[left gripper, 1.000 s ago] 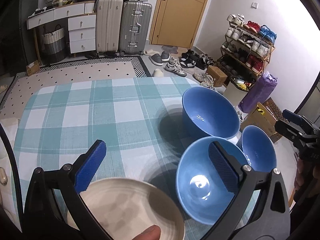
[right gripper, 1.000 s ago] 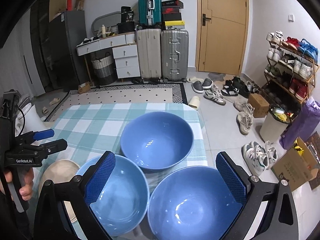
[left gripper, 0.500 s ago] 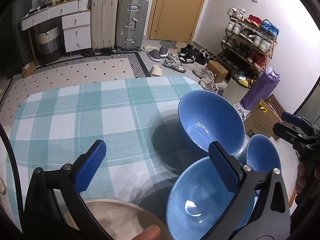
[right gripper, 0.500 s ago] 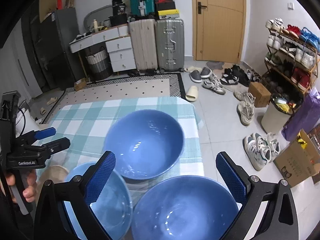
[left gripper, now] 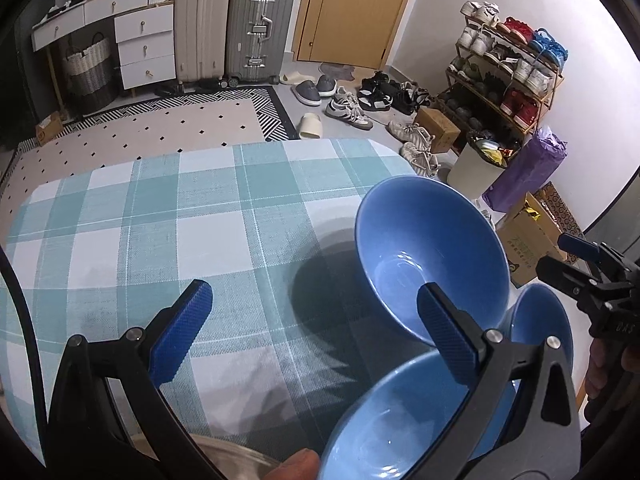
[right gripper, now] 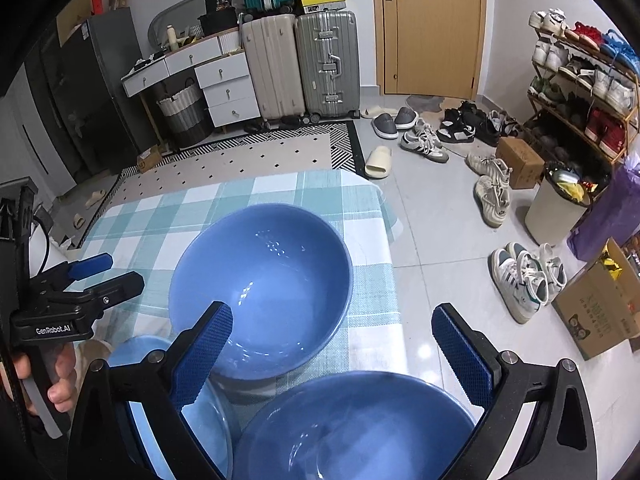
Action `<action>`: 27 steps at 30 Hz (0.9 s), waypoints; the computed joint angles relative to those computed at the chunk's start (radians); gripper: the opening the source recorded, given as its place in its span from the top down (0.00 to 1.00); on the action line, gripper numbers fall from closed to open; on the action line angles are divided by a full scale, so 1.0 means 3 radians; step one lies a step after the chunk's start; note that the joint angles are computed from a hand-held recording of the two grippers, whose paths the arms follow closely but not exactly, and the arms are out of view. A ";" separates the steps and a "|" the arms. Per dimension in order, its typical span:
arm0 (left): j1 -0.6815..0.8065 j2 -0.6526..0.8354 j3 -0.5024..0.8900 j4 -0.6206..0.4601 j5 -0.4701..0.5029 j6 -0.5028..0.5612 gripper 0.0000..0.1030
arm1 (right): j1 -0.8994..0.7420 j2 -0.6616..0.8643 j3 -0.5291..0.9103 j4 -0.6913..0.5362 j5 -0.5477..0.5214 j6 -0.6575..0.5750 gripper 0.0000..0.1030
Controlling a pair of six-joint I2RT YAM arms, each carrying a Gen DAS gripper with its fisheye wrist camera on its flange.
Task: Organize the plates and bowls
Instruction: 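Close the right gripper on a blue bowl rim while the left grips another blue bowl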
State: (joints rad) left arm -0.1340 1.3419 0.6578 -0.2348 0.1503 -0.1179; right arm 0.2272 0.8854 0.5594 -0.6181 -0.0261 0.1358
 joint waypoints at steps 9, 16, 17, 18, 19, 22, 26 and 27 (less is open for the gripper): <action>-0.0029 0.0487 0.0178 0.0141 -0.0049 0.0027 0.01 | -0.0134 0.0531 -0.0005 0.0358 -0.0161 -0.0088 0.15; -0.0058 0.0747 0.0287 0.0166 0.0043 0.0041 0.20 | -0.0188 0.0869 -0.0011 0.0573 -0.0245 -0.0106 0.32; -0.0064 0.0785 0.0307 0.0151 0.0059 0.0042 0.25 | -0.0193 0.0903 -0.0018 0.0591 -0.0263 -0.0118 0.36; -0.0067 0.0820 0.0320 0.0145 0.0092 0.0041 0.27 | -0.0203 0.0926 -0.0025 0.0611 -0.0281 -0.0127 0.38; -0.0064 0.0847 0.0320 0.0162 0.0149 0.0036 0.29 | -0.0216 0.0941 -0.0039 0.0630 -0.0300 -0.0136 0.39; -0.0078 0.0869 0.0319 0.0184 0.0221 0.0038 0.37 | -0.0220 0.0961 -0.0062 0.0653 -0.0318 -0.0167 0.49; -0.0119 0.0908 0.0366 0.0139 0.0281 0.0047 0.51 | -0.0229 0.0971 -0.0075 0.0654 -0.0351 -0.0205 0.62; -0.0135 0.0906 0.0370 0.0126 0.0282 0.0051 0.55 | -0.0246 0.0978 -0.0072 0.0654 -0.0377 -0.0205 0.66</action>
